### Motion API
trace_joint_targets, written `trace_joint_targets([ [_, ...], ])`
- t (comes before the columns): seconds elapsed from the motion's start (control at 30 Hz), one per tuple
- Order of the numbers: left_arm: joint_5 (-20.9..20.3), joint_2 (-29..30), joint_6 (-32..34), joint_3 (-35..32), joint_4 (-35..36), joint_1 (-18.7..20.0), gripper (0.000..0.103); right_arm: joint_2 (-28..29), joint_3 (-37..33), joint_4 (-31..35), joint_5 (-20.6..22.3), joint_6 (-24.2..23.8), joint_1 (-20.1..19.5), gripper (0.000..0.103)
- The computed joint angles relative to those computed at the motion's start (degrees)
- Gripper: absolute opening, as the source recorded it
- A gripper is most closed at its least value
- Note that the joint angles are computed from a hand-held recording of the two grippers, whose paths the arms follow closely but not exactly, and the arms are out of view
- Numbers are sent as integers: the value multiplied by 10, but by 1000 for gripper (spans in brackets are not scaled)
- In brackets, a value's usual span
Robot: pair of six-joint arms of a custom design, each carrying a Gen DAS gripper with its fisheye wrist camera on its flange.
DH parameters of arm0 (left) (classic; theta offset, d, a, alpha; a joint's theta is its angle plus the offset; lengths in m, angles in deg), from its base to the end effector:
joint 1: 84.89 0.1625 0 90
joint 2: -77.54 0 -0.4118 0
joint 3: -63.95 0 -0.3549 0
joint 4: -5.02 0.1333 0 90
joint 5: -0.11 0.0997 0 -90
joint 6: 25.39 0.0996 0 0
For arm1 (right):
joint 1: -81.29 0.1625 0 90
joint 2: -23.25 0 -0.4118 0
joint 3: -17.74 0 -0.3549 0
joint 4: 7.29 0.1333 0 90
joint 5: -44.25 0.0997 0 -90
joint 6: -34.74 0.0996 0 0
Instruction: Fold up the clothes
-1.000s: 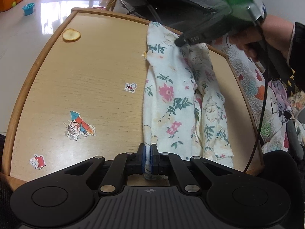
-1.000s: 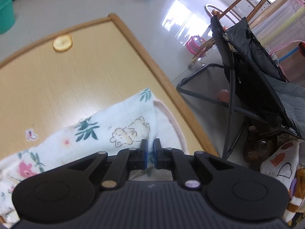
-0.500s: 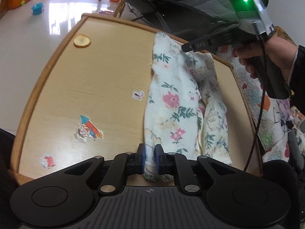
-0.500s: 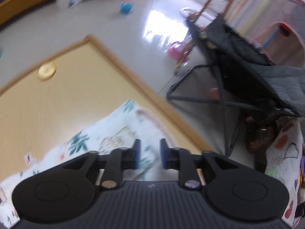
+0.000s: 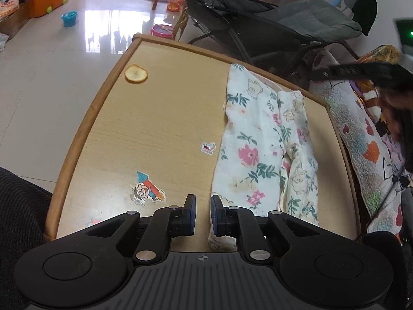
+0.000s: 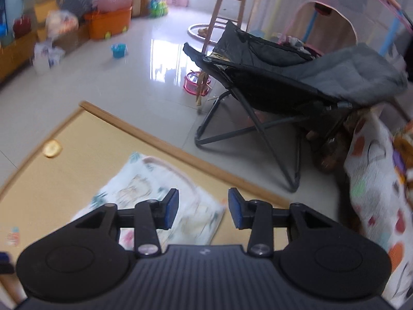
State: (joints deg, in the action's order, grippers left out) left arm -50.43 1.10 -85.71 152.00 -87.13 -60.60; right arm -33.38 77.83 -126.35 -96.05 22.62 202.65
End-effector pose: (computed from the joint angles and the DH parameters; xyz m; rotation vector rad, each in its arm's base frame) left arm -0.4021 -0.3972 0.3992 0.1987 2.5855 -0.7311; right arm 0.4117 -0.5667 0.4707 0.6130 -2.1878 0.6833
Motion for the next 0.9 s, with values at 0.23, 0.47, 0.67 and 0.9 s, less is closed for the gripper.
trace_joint_targets([
  [0.23, -1, 8, 38, -17, -20, -5, 17, -122, 149, 2, 36, 121, 22, 42],
  [0.47, 2, 28, 80, -40, -33, -12, 44, -199, 252, 20, 45, 250, 35, 42],
  [0.67, 0, 55, 108, -88, -19, -11, 44, -220, 298, 8, 36, 287, 57, 42],
  [0.9, 16, 97, 154, -157, -27, 1, 44, -227, 333, -6, 43, 290, 76, 42],
])
